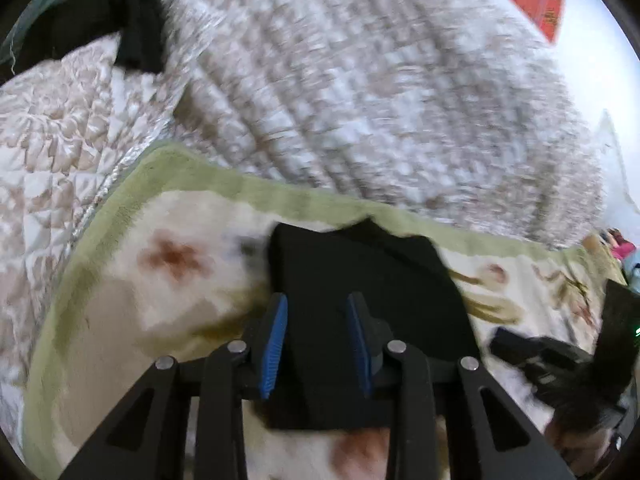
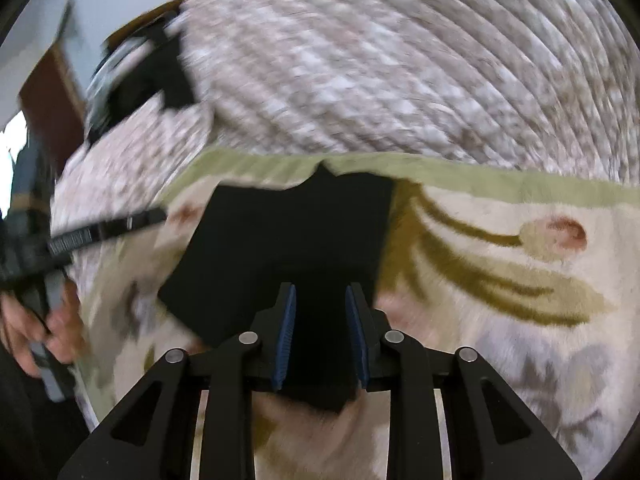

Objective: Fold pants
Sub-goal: 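Lower the folded pants onto the blanket and open both grippers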

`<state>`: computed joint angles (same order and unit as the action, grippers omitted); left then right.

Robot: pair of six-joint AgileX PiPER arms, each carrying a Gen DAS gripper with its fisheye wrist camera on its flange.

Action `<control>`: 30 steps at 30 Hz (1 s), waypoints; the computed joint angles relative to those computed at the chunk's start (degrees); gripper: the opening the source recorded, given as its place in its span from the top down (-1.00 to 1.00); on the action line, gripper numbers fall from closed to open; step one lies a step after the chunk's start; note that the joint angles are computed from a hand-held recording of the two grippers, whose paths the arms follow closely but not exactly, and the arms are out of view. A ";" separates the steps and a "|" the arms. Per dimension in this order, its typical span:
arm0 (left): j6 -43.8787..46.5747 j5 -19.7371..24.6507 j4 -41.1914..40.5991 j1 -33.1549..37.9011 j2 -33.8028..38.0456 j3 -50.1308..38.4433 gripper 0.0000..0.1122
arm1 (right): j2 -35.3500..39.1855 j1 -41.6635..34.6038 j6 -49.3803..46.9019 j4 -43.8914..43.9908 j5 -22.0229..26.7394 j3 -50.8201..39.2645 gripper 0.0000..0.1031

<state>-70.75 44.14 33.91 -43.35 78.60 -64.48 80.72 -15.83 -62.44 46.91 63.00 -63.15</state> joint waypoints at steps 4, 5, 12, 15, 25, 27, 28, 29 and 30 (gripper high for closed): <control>-3.53 0.90 -0.92 -6.28 4.01 2.65 0.44 | -1.56 3.98 2.46 -7.69 -5.95 5.97 0.69; -3.46 1.01 -1.70 -6.58 5.07 3.25 0.45 | -2.12 3.34 2.09 -7.15 -5.56 6.03 0.69; -0.24 2.23 -0.92 -4.82 6.28 0.76 0.47 | 1.14 6.30 5.39 -5.43 -3.75 -2.99 0.69; 7.61 0.88 -4.73 0.55 9.07 -3.99 0.47 | 6.07 9.92 8.80 -6.42 -5.72 -8.53 0.69; 11.71 4.90 -6.18 3.21 14.02 -9.98 0.47 | 13.04 11.47 15.53 -10.39 -7.31 -13.46 0.57; 8.35 6.10 -3.88 1.40 12.26 -9.09 0.46 | 9.19 9.86 14.06 -9.23 -6.36 -10.16 0.49; 5.56 6.84 -2.09 -0.09 11.10 -8.21 0.45 | 7.33 9.00 13.10 -8.46 -5.53 -8.54 0.48; 3.39 7.77 -0.80 -1.42 10.20 -7.57 0.44 | 5.11 8.15 11.98 -7.70 -4.87 -6.64 0.48; 1.15 8.84 0.36 -2.86 9.37 -6.93 0.44 | 2.27 7.24 10.69 -7.19 -4.10 -4.41 0.48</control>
<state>-69.60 52.98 34.27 -46.21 87.97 -71.41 82.99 -8.58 -51.75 39.73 58.90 -67.56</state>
